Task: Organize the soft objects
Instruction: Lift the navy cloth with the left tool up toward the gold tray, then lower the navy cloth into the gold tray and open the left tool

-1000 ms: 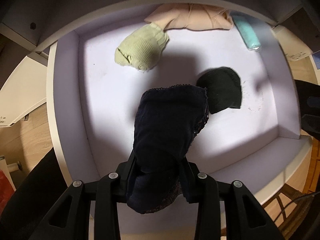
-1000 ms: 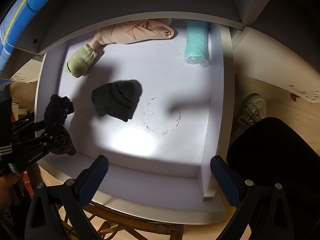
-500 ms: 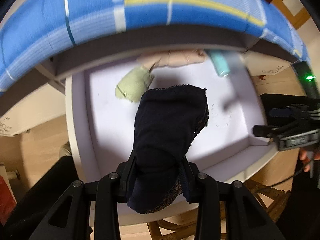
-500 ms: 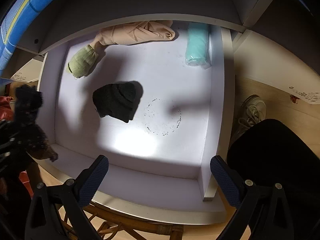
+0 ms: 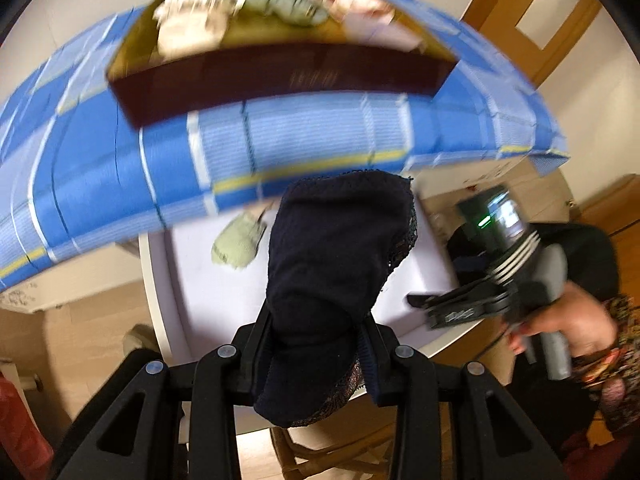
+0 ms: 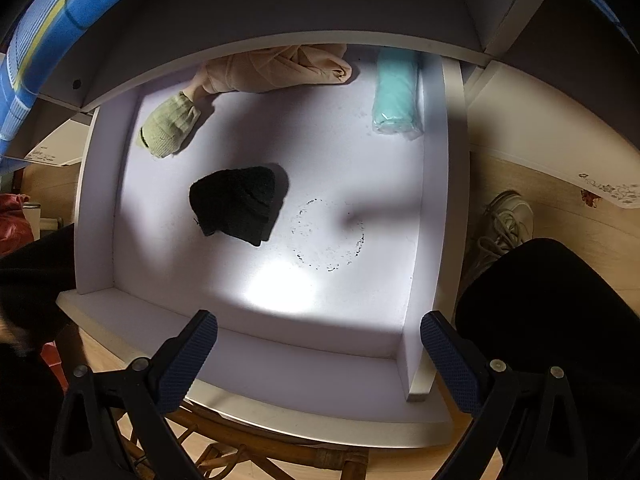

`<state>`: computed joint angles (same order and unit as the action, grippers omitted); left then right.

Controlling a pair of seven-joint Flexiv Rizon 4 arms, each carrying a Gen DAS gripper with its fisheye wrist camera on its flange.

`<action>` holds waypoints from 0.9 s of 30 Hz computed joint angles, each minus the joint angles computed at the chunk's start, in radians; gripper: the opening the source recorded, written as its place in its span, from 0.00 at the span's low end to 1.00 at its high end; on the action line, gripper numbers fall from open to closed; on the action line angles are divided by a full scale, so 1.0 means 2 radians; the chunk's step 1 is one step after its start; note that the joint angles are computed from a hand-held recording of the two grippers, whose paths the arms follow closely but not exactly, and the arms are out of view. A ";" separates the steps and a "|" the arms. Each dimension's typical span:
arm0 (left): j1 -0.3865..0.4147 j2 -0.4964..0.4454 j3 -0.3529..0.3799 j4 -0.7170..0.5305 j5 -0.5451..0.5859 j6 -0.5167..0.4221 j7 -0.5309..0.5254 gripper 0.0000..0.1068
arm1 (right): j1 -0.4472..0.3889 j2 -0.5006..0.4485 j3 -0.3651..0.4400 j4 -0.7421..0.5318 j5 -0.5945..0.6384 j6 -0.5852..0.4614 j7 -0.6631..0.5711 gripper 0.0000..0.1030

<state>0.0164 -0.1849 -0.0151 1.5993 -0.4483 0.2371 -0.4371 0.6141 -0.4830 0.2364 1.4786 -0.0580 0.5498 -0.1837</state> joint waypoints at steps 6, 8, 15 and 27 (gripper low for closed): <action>0.003 -0.010 -0.012 -0.062 -0.040 -0.044 -0.019 0.34 | 0.000 0.001 0.000 0.001 -0.001 0.001 0.000 0.99; 0.004 -0.019 -0.016 -0.089 -0.052 -0.056 -0.031 0.34 | 0.001 0.001 0.000 0.001 -0.001 0.003 0.000 0.99; 0.001 -0.070 -0.037 -0.193 -0.075 -0.070 -0.099 0.34 | 0.000 0.000 0.001 0.000 0.002 0.009 -0.001 0.99; -0.043 -0.234 -0.063 -0.446 -0.003 -0.102 -0.259 0.34 | -0.004 0.002 0.005 0.011 0.014 0.044 -0.003 0.99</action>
<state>-0.0695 -0.6535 -0.1406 0.7066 -0.4537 0.0333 -0.9547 0.6061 -0.4790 0.2466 1.5004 -0.0293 0.6375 -0.1899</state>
